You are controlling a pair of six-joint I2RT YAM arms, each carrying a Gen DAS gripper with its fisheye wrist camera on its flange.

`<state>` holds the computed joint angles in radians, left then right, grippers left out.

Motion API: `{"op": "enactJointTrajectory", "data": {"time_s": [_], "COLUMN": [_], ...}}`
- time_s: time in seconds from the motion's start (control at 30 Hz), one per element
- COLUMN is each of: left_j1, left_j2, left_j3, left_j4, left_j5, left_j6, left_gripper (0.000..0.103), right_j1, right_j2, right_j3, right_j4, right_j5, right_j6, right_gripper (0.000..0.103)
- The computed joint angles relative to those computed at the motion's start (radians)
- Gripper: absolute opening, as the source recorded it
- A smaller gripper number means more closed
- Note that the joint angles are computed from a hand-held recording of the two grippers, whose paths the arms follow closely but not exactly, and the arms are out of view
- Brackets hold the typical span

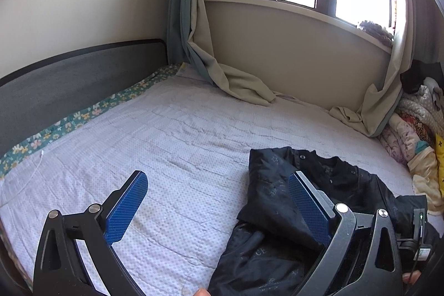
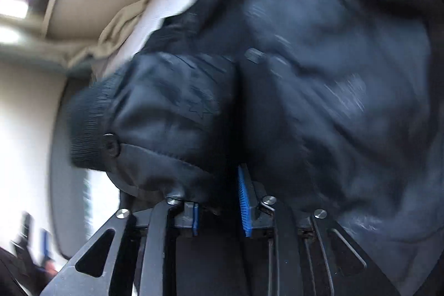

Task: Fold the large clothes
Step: 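Grasp the other sleeve's knit cuff with the right tool and fold it across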

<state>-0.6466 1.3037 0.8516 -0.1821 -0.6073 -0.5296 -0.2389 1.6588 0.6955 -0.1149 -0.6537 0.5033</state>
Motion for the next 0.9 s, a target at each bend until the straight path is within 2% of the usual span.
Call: {"op": "enactJointTrajectory", "data": {"time_s": [0.07,0.13,0.2,0.3,0.4,0.43,0.5,0.6,0.7,0.77,0.87,0.9], "left_j1": [0.000,-0.003,-0.007,-0.017,-0.025,-0.028,-0.035,-0.050,-0.062,-0.064,-0.067,-0.066], "left_j2": [0.005,0.006,0.000,-0.010,-0.017,-0.015,-0.008,0.018,0.058,0.071,0.091,0.100], "left_j3": [-0.003,-0.004,-0.008,-0.012,-0.013,-0.011,-0.008,0.001,0.010,0.008,-0.002,-0.001], "left_j4": [0.004,0.003,0.003,-0.001,-0.004,-0.006,-0.003,0.000,0.003,0.012,0.042,0.048], "left_j5": [0.002,0.006,0.009,0.009,0.015,0.017,0.019,0.007,0.008,0.016,0.019,0.032], "left_j6": [0.004,0.004,0.004,0.002,0.001,0.000,0.000,0.005,0.008,0.013,0.030,0.032], "left_gripper": [0.103,0.103,0.103,0.103,0.103,0.103,0.103,0.102,0.103,0.103,0.103,0.103], "right_j1": [-0.037,-0.048,-0.054,-0.060,-0.054,-0.067,-0.121,-0.218,-0.275,-0.285,-0.328,-0.325], "right_j2": [-0.010,-0.053,-0.132,-0.266,-0.433,-0.463,-0.498,-0.437,-0.259,-0.154,-0.066,-0.035], "right_j3": [-0.039,-0.057,-0.063,-0.075,-0.084,-0.084,-0.045,0.083,0.263,0.327,0.307,0.296], "right_j4": [0.019,-0.015,-0.101,-0.251,-0.412,-0.432,-0.480,-0.512,-0.569,-0.584,-0.521,-0.513], "right_j5": [-0.037,-0.019,0.029,0.105,0.280,0.308,0.323,0.259,0.162,0.120,0.068,0.084], "right_j6": [-0.006,-0.068,-0.158,-0.306,-0.463,-0.497,-0.580,-0.625,-0.658,-0.642,-0.643,-0.634], "right_gripper": [0.025,0.029,0.039,0.048,0.049,0.050,0.062,0.071,0.071,0.071,0.071,0.071]}}
